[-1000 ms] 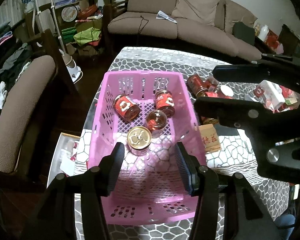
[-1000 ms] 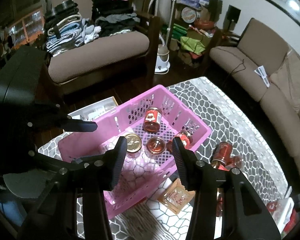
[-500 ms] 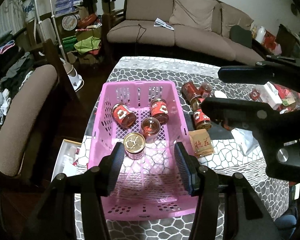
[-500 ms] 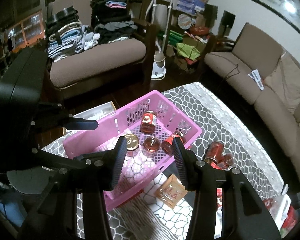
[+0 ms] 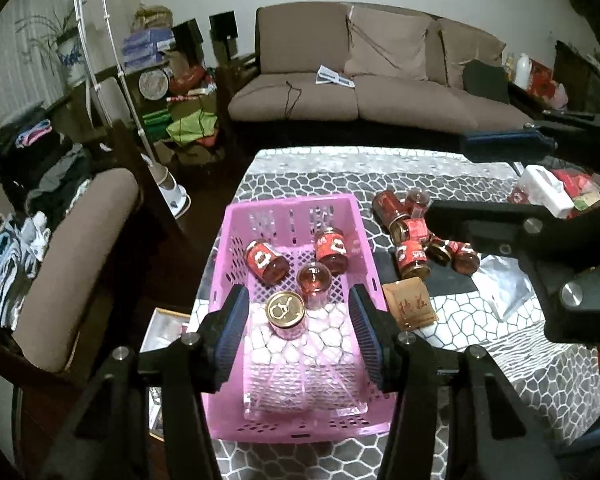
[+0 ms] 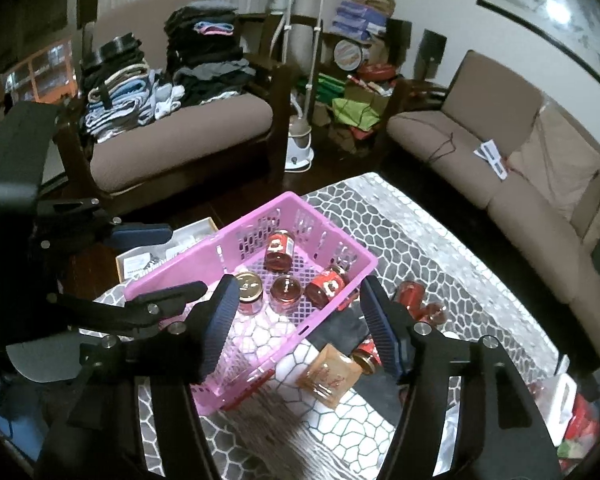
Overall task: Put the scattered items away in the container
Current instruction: 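Lift both open tools up and away from the pink basket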
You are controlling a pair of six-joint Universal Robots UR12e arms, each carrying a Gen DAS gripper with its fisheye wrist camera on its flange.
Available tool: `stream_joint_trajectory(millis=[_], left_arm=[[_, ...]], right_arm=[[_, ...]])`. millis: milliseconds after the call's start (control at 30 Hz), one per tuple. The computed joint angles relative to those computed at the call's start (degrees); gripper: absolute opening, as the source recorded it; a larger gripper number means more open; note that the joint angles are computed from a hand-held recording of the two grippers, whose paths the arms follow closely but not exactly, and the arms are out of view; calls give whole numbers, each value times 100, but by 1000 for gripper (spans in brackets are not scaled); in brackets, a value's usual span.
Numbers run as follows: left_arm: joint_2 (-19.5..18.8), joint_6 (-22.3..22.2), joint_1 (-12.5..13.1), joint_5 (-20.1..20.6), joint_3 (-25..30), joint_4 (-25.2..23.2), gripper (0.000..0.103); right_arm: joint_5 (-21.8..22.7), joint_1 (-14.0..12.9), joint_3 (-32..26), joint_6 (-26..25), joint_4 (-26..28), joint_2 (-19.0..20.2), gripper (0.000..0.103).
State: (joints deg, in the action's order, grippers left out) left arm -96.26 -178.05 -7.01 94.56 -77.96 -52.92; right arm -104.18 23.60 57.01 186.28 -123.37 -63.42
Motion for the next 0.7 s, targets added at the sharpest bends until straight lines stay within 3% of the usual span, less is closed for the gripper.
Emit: stream_joint_trajectory(millis=[100, 200, 400, 467, 567, 667, 700], left_arm=[[37, 34, 18, -124, -19, 74, 52], [71, 32, 5, -130, -38, 123, 55], [151, 34, -8, -125, -92, 129, 63], [172, 48, -29, -77, -101, 143, 72], [199, 93, -91, 136, -114, 163, 91], [244, 111, -112, 174, -157, 224, 103], [254, 108, -116, 183, -165, 236, 103]], right_arm=[[14, 5, 63, 13, -36, -61, 67], [-31, 30, 126, 0, -83, -118, 78], [-67, 58, 287, 99, -141, -252, 84], [-49, 59, 404, 154, -226, -327, 94], [-27, 55, 553, 306, -230, -434, 94], [46, 36, 714, 421, -227, -549, 102], [-10, 49, 759, 453, -239, -579, 103]])
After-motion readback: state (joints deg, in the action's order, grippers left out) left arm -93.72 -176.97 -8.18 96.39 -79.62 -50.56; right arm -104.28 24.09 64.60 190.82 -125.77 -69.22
